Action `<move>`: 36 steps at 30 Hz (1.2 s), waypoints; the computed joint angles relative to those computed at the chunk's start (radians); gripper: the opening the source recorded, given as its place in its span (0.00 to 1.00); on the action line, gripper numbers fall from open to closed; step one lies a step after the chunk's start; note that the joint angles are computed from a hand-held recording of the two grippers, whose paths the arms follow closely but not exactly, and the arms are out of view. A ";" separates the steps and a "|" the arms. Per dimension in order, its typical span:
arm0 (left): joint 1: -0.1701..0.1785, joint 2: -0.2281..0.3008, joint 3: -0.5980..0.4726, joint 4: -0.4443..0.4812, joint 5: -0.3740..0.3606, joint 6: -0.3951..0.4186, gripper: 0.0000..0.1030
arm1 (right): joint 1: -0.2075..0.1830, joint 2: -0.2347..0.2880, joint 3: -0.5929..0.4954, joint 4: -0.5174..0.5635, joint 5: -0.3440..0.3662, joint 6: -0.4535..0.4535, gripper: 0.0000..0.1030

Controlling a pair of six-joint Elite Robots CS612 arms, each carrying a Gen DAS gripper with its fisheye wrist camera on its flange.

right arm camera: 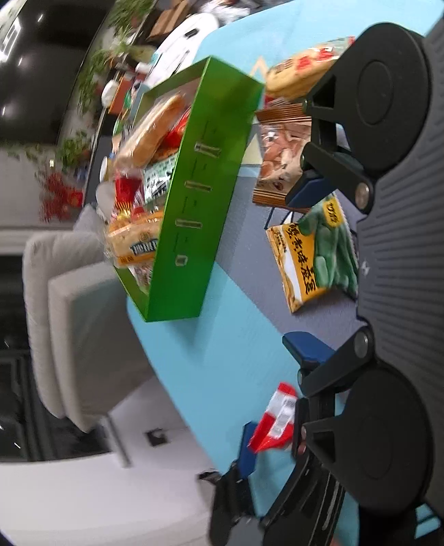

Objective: Organize snacks
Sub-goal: 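Grasp the red-white bag with the left gripper while the right grasps the green-bean bag, then carry both bags over the green box and lower them in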

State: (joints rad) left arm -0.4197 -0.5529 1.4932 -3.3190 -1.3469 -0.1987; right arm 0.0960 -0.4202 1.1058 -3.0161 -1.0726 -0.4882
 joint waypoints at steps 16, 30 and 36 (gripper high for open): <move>-0.006 -0.007 0.017 -0.022 -0.028 0.056 0.49 | 0.013 -0.006 0.005 0.036 -0.075 0.051 0.63; -0.018 -0.034 0.048 -0.094 -0.024 0.070 0.37 | -0.011 -0.064 0.131 -0.211 0.004 0.297 0.63; -0.020 -0.036 0.014 -0.140 -0.005 0.097 0.37 | -0.017 -0.063 0.123 -0.297 0.031 0.369 0.63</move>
State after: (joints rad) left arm -0.4392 -0.5889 1.5069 -3.4588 -1.3521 -0.1017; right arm 0.0788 -0.4832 1.2287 -3.3134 -1.0415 -0.1193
